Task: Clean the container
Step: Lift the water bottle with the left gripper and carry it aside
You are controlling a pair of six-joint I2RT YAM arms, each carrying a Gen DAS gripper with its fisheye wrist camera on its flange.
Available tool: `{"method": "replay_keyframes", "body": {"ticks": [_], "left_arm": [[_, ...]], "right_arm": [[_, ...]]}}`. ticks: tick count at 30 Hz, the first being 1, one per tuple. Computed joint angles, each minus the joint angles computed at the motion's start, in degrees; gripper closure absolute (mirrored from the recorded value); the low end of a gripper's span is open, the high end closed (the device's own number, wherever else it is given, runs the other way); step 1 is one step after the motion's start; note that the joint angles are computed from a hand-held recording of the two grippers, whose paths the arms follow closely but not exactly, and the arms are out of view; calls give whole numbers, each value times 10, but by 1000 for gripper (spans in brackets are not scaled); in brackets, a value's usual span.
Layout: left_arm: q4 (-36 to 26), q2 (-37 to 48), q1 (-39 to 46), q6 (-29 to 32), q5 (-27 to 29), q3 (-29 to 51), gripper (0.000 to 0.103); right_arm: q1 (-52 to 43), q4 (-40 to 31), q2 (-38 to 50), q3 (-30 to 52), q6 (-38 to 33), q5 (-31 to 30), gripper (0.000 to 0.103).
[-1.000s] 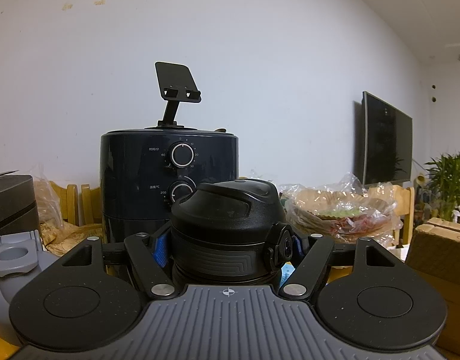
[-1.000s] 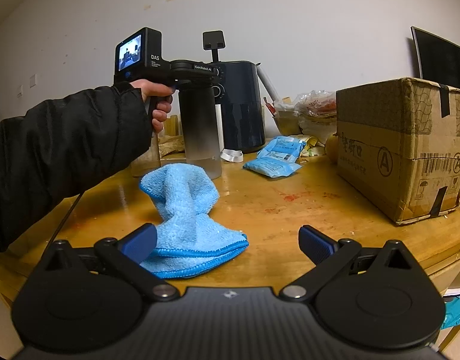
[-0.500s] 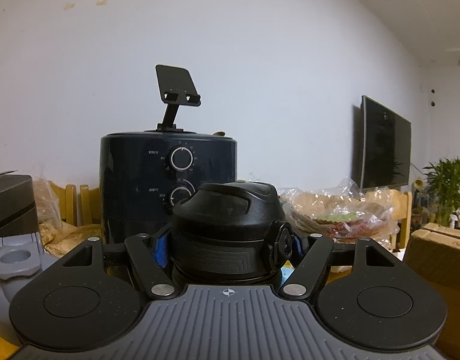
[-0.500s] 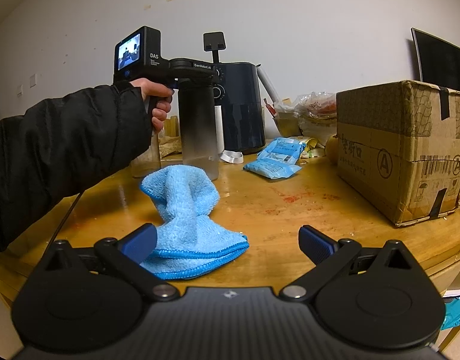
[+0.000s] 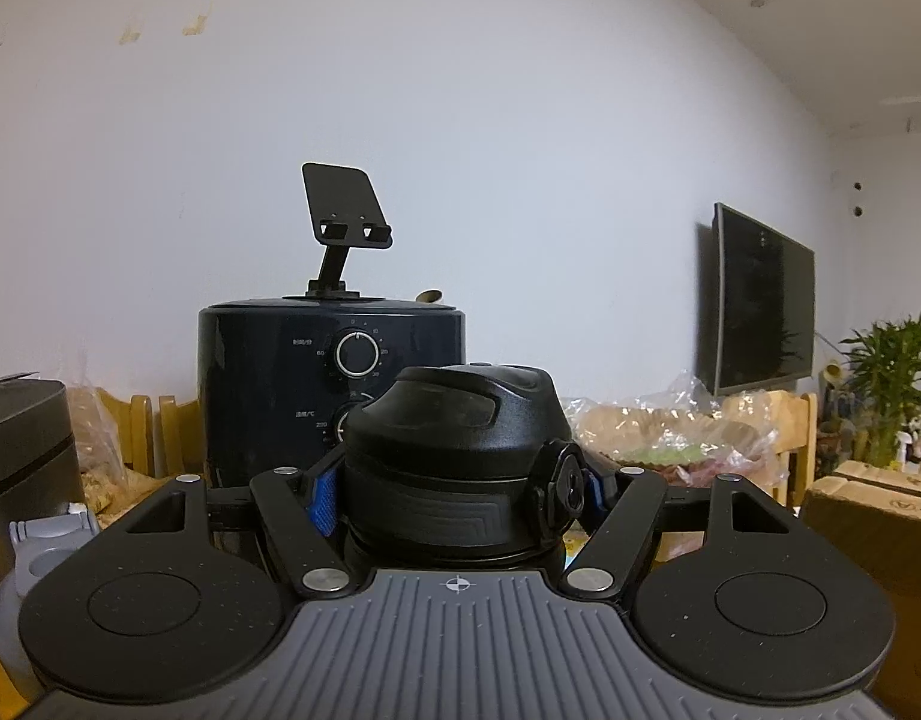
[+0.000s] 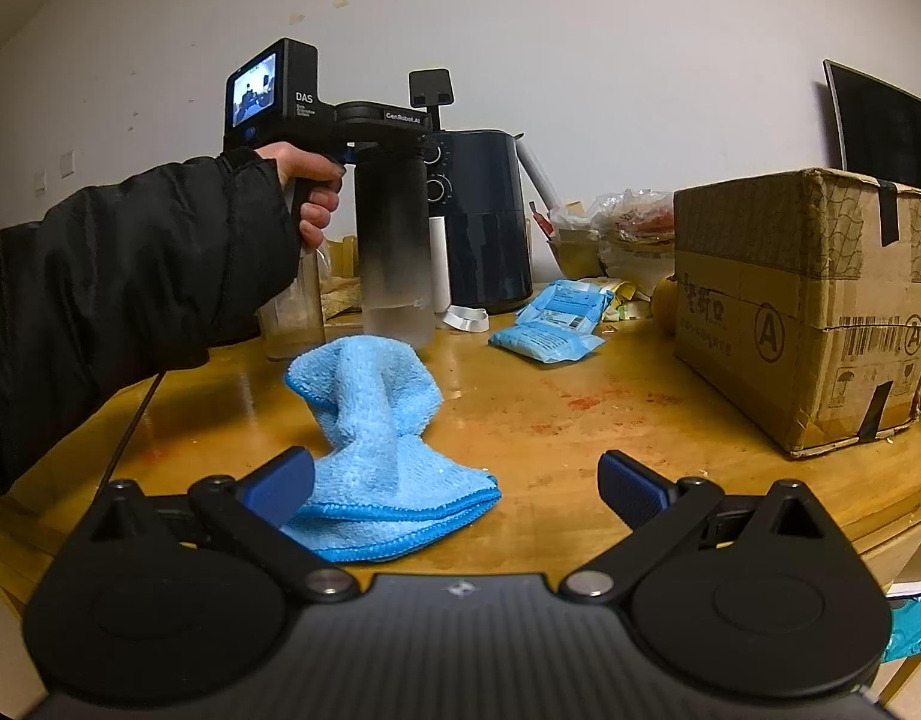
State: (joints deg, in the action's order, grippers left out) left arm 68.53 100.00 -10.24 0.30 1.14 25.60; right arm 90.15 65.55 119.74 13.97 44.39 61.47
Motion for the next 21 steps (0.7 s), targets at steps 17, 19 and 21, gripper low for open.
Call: {"method": "replay_keyframes", "body": {"ticks": [17,19,21], "left_arm": [[17,-18,-9,9,6,-27,34],[14,-24,-9,7,7,-31,34],[14,-31,-9,7,8,-38,34]], "right_arm": [[-1,2,3,3,-2,-3,0],[-3,8,3,0,-7,-4,0],[-5,14,3,-2,-11,-5,0]]}}
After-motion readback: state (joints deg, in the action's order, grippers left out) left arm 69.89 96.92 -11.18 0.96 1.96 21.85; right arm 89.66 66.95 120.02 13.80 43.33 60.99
